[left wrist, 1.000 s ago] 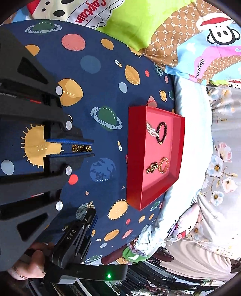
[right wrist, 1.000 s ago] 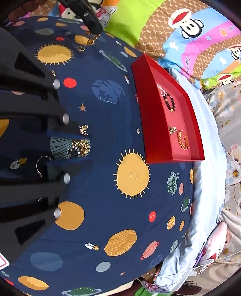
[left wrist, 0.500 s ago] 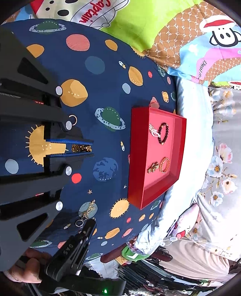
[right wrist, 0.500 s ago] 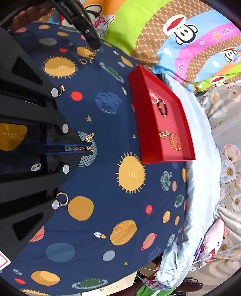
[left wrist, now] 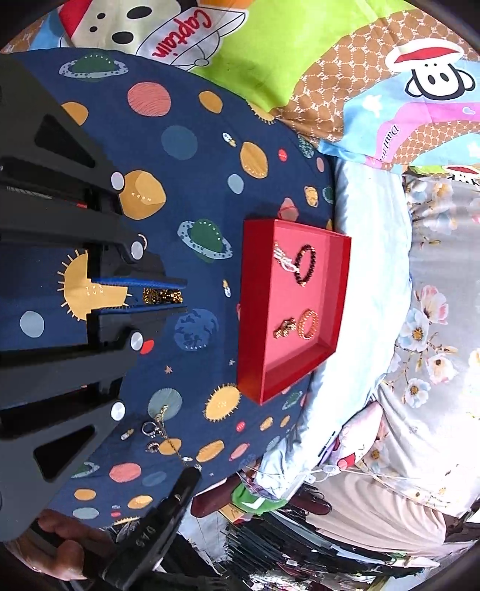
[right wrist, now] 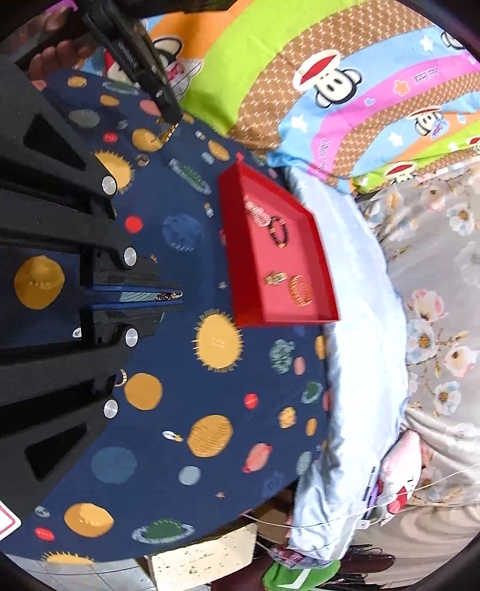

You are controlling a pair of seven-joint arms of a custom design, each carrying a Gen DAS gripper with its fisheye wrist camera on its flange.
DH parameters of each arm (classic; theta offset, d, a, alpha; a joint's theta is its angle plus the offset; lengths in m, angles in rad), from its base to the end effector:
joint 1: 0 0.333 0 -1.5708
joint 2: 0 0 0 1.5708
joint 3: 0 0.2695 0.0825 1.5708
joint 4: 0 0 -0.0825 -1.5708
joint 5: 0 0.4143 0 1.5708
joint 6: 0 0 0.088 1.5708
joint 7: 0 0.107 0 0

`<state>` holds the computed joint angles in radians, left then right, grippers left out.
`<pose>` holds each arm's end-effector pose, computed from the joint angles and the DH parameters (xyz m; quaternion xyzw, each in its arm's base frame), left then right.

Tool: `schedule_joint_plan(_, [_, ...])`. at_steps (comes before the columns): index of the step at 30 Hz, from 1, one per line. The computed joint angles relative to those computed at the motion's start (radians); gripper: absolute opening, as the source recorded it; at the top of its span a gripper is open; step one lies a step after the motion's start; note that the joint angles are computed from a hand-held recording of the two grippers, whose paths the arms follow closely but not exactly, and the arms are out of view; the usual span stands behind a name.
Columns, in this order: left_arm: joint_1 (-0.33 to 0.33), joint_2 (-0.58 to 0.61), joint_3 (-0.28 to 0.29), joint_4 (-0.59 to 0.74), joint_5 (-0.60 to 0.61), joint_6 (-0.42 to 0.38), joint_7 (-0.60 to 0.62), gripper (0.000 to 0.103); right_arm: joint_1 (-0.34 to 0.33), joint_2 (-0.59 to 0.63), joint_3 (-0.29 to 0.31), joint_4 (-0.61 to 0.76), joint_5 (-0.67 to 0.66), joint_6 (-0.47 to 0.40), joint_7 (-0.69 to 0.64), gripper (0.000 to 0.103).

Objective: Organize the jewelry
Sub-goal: 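Carry both gold chains into the red tray and open both grippers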

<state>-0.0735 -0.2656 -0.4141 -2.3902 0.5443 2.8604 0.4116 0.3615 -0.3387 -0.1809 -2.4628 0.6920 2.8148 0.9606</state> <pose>0.4625 -0.2807 0.4249 -0.7064 0.5936 -0.3312 0.1973 0.5123 0.0613 0.4264 -0.7116 0.5853 -0.1295 0.3664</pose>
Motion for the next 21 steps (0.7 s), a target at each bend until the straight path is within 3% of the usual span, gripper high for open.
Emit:
schedule_joint_plan(7, [-0.007,-0.006,0.027,0.025,-0.046,0.024,0.078,0.007,0.025,-0.017,-0.016,0.055,0.017,-0.010,-0.050,0.003])
schedule_joint_plan(12, [0.025,0.031,0.027,0.100,-0.017,0.036,0.118,0.007,0.043,0.034,-0.021,0.156,0.084,-0.015,-0.122,0.003])
schedule_joint_plan(21, [-0.008,0.245,0.117,0.363,0.019,0.021,0.210,0.007,-0.020,0.260,0.064,0.449,0.154,-0.052,-0.176,0.003])
